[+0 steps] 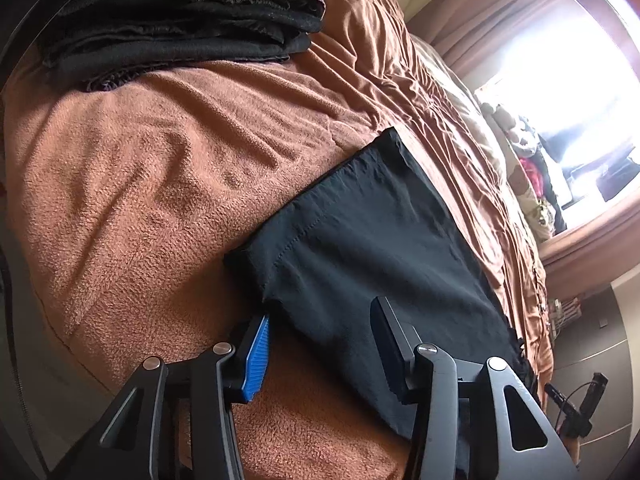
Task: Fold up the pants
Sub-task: 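Move the right tool over the pants while the left tool closes on the leg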
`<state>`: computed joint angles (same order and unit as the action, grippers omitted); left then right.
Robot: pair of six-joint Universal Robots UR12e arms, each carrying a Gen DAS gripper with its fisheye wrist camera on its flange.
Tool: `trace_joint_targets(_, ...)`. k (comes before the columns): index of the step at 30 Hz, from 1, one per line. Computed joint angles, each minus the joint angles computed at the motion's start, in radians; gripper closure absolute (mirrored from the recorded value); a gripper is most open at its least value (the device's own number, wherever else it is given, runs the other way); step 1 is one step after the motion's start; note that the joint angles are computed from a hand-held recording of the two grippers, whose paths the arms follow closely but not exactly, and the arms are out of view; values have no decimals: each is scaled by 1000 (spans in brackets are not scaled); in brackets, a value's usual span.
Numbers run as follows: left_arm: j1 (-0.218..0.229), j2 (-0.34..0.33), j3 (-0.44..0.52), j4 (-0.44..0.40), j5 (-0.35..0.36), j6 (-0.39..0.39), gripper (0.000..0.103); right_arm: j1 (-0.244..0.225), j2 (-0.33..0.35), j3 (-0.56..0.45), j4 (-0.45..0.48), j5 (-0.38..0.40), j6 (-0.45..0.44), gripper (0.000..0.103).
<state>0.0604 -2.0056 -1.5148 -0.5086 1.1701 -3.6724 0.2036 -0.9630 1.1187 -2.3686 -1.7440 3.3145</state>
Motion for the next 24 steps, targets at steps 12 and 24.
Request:
trace_joint_targets(12,-9,1,-2,-5,58,-7,75,-6,81,-112,55,17,-125,31)
trace_joint_targets(24,-7,-7,10,-6,37,-13,83,-12,166,-282,207,56,-313,52)
